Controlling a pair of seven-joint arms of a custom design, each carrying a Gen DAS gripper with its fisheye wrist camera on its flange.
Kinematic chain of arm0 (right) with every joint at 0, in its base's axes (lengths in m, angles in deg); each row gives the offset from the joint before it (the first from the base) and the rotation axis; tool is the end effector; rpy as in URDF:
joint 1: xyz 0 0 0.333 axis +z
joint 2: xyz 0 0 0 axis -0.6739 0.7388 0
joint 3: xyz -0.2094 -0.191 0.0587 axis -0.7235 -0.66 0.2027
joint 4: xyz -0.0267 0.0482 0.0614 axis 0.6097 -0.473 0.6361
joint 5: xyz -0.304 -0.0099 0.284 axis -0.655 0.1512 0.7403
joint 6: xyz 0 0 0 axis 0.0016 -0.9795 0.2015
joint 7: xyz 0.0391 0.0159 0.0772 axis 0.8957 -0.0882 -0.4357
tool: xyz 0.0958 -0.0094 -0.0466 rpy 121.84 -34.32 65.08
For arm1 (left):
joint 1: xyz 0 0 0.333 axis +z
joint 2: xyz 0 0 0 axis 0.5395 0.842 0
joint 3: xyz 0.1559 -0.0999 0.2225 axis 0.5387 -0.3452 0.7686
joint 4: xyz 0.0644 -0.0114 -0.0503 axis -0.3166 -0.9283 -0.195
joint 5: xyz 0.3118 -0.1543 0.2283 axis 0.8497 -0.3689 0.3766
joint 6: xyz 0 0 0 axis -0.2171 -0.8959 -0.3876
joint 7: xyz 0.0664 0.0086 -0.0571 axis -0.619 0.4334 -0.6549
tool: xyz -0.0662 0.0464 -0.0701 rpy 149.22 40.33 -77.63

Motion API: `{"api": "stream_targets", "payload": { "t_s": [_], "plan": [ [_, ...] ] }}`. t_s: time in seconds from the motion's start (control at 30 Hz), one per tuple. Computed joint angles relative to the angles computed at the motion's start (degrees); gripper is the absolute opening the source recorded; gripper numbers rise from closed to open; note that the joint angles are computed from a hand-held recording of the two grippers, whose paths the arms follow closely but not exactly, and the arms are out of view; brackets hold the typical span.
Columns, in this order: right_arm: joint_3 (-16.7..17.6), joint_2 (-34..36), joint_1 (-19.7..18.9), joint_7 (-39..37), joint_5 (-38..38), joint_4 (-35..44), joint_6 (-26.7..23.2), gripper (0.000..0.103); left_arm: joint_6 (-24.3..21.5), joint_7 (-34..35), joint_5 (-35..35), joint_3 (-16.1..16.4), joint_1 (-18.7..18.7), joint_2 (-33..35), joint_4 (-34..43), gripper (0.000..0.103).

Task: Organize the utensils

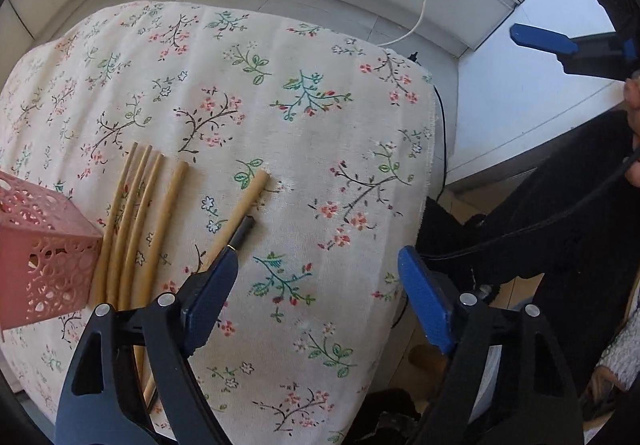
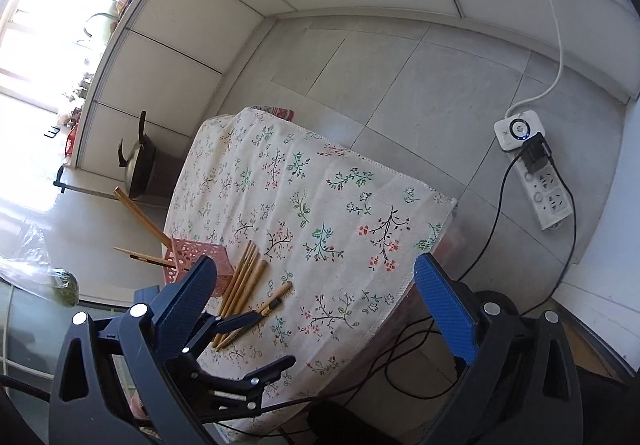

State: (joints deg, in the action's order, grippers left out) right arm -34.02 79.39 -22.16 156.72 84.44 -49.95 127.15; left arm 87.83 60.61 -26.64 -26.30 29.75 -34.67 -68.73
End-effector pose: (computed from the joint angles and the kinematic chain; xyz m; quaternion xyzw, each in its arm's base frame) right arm 0.5729 0.2748 0.5356 -0.5081 0.7674 0.0962 0.3791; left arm 0.6078 -0.1384 0.5097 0.4183 -0.8982 0.1327 0.0261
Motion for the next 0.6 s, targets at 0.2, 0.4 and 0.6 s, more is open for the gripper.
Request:
{"api": "stream_targets", "payload": {
  "t_s": [0.2, 0.4, 0.6],
  "plan": [
    [-0.04, 0.95, -0.44, -2.57, 4.26, 1.24, -2.95, 0.096, -0.20, -0.73, 1.73, -0.03, 0.15, 2.48, 1.76, 0.078],
    [-0.05, 1.54, -0.46, -0.32, 1.84, 1.79, -3.81, 0.096, 0.89, -1.46, 7.16, -0.18, -0.51, 2.54, 0.84, 0.062],
    [-0.05, 2.20, -0.35, 3.67, -2.85, 2.40, -5.07, 0.096, 4.07, -2.37, 9.57, -0.12, -0.89, 0.02, -2.35, 0.027]
  ]
}}
